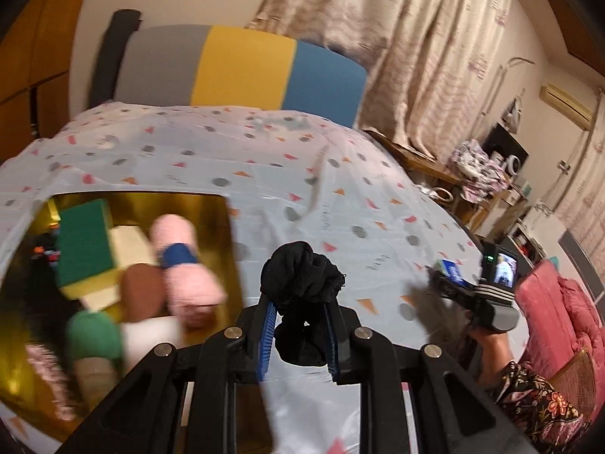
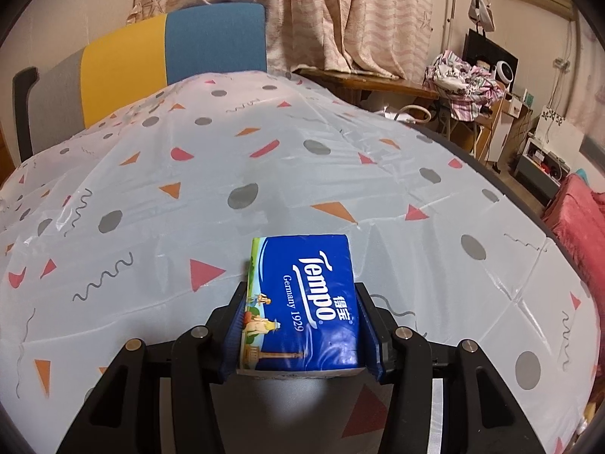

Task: Organize soft objects
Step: 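Carry the black scrunchie into the tray and open the left tool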

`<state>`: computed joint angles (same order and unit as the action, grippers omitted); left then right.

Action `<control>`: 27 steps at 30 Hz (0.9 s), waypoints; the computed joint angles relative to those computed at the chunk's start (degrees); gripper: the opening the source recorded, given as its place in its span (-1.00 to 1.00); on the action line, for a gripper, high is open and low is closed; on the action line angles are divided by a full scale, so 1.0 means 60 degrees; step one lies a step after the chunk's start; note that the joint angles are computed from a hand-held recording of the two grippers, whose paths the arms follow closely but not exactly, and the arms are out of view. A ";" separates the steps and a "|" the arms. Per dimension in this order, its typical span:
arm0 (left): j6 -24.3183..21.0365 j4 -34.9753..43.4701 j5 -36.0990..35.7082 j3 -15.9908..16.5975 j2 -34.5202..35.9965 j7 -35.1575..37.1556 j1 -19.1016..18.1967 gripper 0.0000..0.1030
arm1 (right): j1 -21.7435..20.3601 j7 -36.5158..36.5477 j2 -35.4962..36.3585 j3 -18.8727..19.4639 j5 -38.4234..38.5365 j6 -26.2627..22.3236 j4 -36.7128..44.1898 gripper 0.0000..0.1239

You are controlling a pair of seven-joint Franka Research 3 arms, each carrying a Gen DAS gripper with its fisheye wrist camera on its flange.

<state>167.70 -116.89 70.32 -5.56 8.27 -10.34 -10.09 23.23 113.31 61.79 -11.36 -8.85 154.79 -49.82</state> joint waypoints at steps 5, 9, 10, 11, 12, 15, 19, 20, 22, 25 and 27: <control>0.0242 -0.0821 -0.0655 0.0012 -0.0394 0.0464 0.0397 -0.58 | 0.0290 0.0309 -0.0546 -0.0380 -0.0207 0.1018 -0.1092 -0.15; 0.0630 -0.1118 -0.1946 -0.0065 -0.0208 0.1635 0.0601 -0.58 | 0.0438 0.0321 -0.0543 -0.0584 -0.0280 0.1079 -0.1103 -0.15; 0.0690 -0.1160 -0.2040 -0.0018 -0.0181 0.1696 0.0574 -0.57 | 0.0444 0.0305 -0.0529 -0.0592 -0.0292 0.1045 -0.1072 -0.15; 0.0726 -0.1185 -0.2319 -0.0023 -0.0124 0.1937 0.0580 -0.57 | 0.0472 0.0316 -0.0510 -0.0633 -0.0324 0.1011 -0.1037 -0.15; 0.0792 -0.1220 -0.2791 -0.0083 -0.0066 0.2386 0.0622 -0.55 | 0.0483 0.0332 -0.0499 -0.0656 -0.0346 0.1008 -0.1018 -0.15; 0.0963 -0.1311 -0.3241 0.0055 -0.0034 0.2767 0.0466 -0.20 | 0.0549 0.0431 -0.0546 -0.0755 -0.0433 0.1121 -0.1133 -0.15; 0.0579 -0.1265 -0.2627 0.0247 -0.0144 0.2279 0.0186 0.03 | 0.0582 0.0486 -0.0573 -0.0792 -0.0487 0.1092 -0.1177 -0.15; 0.0650 -0.1307 -0.2607 0.0241 -0.0161 0.2267 0.0211 0.03 | 0.0593 0.0502 -0.0584 -0.0803 -0.0504 0.1083 -0.1195 -0.15; 0.0808 -0.1385 -0.2423 0.0285 -0.0202 0.2050 0.0225 0.03 | 0.0598 0.0535 -0.0591 -0.0809 -0.0528 0.1122 -0.1218 -0.15; 0.0914 -0.1440 -0.1644 0.0408 -0.0294 0.1259 0.0177 0.03 | 0.0639 0.0621 -0.0665 -0.0865 -0.0561 0.1297 -0.1396 -0.15; 0.0962 -0.1448 -0.0865 0.0457 -0.0371 0.0512 0.0170 0.03 | 0.0641 0.0651 -0.0780 -0.0870 -0.0540 0.1526 -0.1626 -0.15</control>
